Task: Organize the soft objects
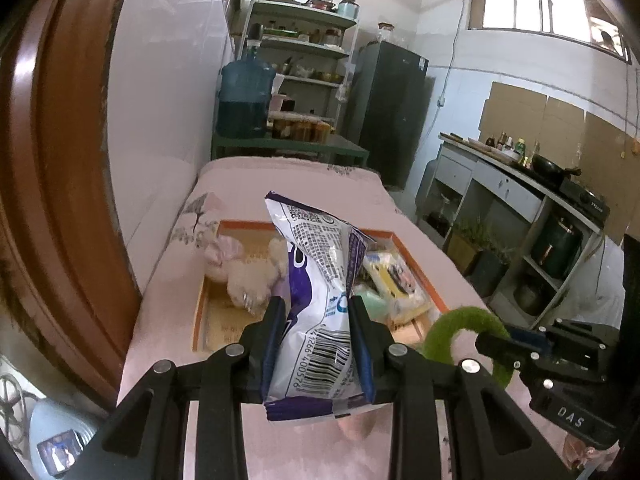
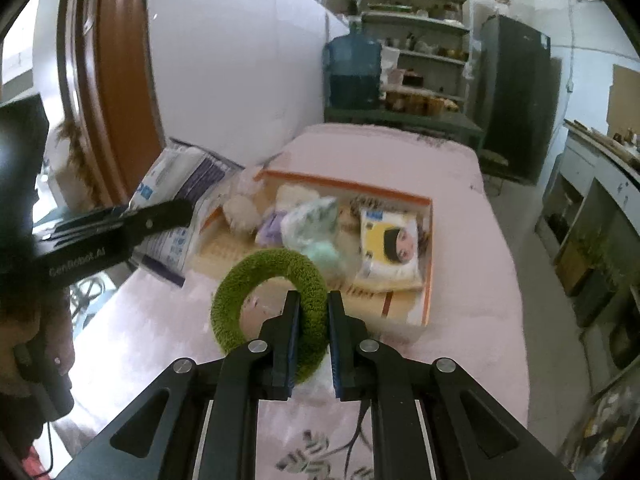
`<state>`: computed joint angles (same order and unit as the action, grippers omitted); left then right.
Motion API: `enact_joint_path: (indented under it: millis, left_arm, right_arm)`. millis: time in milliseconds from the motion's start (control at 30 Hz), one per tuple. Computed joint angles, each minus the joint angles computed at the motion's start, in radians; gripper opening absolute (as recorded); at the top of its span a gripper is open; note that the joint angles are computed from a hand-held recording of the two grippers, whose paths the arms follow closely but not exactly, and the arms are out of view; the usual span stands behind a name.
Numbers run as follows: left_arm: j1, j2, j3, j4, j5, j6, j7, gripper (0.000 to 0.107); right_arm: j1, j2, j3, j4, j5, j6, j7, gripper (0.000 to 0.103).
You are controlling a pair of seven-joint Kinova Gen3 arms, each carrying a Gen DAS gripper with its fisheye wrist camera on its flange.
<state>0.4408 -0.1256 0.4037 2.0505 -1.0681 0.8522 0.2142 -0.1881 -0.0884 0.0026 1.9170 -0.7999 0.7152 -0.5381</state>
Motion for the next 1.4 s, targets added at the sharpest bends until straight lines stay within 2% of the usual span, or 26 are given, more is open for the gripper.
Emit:
enact_joint_path:
  millis: [333, 567, 800, 1100, 1400]
  left_arm:
    - [-0.065, 0.015, -0.064, -0.062, -0.006, -0.059, -0.093, 0.032]
    - [-0.107, 0.054, -0.112, -0.123, 0.026, -0.109, -0.184, 0.032]
    - [-0.144, 0.107, -0.188, -0.182, 0.109, -0.186, -0.278, 0.032]
    - [-0.148, 0.185, -0.266, -0.229, 0.165, -0.218, -0.35, 0.032]
    - [-0.136, 0.239, -0.329, -0.25, 0.228, -0.261, -0.396, 0.032]
  right_arm:
    - [0.026, 0.083, -0.022, -0.131, -0.033, 0.01, -0.043, 0.013]
    - [0.068, 0.182, -0.061, -0.272, -0.014, 0.062, -0.147, 0.013]
    - [0.081, 0.278, -0.11, -0.397, 0.064, 0.059, -0.276, 0.013]
    - [0.069, 0.385, -0.155, -0.515, 0.196, 0.048, -0.43, 0.013]
    - [0.057, 0.454, -0.183, -0.558, 0.287, 0.033, -0.507, 0.013]
